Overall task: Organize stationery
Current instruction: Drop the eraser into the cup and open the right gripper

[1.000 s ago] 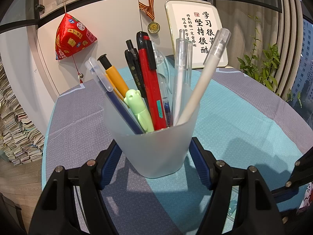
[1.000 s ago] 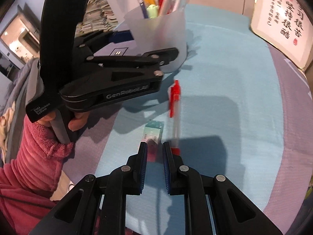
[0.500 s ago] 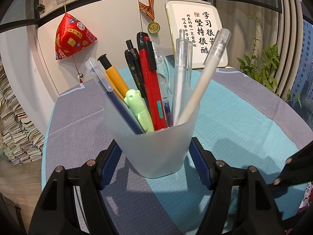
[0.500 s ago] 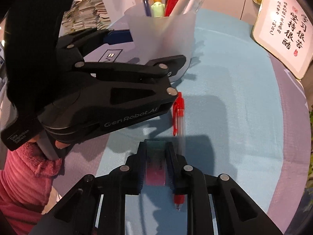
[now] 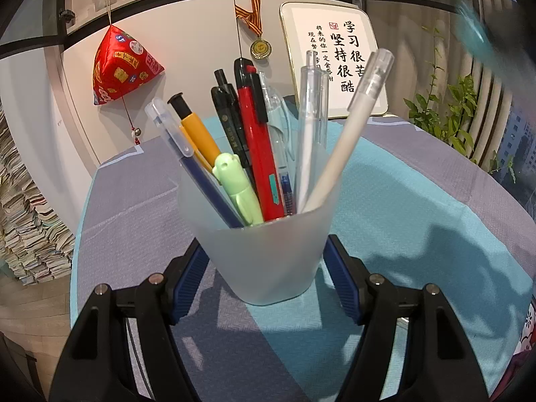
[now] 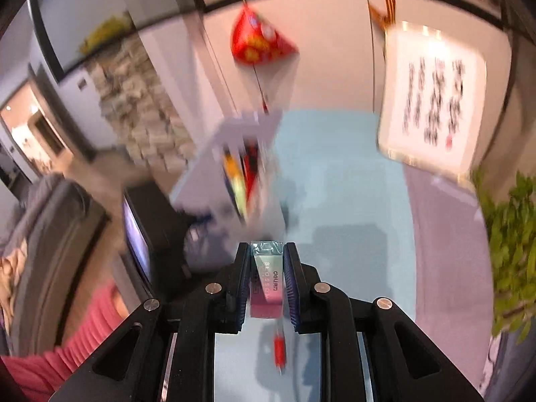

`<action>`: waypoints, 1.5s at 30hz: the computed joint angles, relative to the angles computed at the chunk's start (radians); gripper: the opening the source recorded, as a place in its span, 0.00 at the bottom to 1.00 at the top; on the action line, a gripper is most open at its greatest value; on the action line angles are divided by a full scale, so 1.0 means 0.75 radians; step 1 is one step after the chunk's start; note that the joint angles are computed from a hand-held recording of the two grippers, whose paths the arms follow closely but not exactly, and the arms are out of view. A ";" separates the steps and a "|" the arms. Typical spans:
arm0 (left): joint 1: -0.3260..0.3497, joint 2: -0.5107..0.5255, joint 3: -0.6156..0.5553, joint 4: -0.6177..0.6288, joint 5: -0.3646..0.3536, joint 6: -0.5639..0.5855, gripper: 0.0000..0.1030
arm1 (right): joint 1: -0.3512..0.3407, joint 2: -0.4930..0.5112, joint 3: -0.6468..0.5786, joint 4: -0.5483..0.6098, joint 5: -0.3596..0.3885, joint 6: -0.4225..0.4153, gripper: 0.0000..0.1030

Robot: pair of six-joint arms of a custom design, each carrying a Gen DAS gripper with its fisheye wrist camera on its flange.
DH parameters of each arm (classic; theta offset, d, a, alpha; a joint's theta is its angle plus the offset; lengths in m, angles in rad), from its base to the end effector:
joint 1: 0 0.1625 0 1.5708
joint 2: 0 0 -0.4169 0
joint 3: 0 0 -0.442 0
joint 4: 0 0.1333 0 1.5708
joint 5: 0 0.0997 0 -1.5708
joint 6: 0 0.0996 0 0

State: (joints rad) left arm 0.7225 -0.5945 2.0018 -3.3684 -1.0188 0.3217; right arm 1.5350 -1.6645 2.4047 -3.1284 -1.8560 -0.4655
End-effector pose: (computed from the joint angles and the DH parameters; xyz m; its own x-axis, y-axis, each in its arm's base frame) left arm -0.2837 -0.4974 -0.0806 -0.4568 0.6742 -0.5804 0.8835 0.4199 -0.2076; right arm 0.0900 -0.4287 0.2868 -0.8614 -0.0929 0.4994 -0.4053 0.7184 -0.5654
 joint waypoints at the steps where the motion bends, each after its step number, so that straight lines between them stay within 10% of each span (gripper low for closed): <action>1: 0.000 0.001 0.001 -0.003 -0.002 -0.001 0.67 | 0.000 0.007 -0.012 -0.010 0.023 -0.003 0.20; 7: 0.005 0.002 0.001 -0.013 -0.016 -0.002 0.67 | 0.072 0.219 -0.182 -0.052 0.012 0.056 0.20; 26: 0.002 0.004 -0.009 0.011 -0.004 -0.008 0.67 | 0.016 0.314 -0.208 -0.056 -0.001 0.046 0.20; 45: 0.004 0.007 -0.010 0.015 -0.002 -0.009 0.67 | -0.040 0.068 -0.040 -0.054 0.038 -0.014 0.20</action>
State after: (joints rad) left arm 0.7251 -0.5892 1.9941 -3.3571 -1.0206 0.3146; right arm 1.5051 -1.6133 2.3745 -3.1689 -1.8277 -0.4762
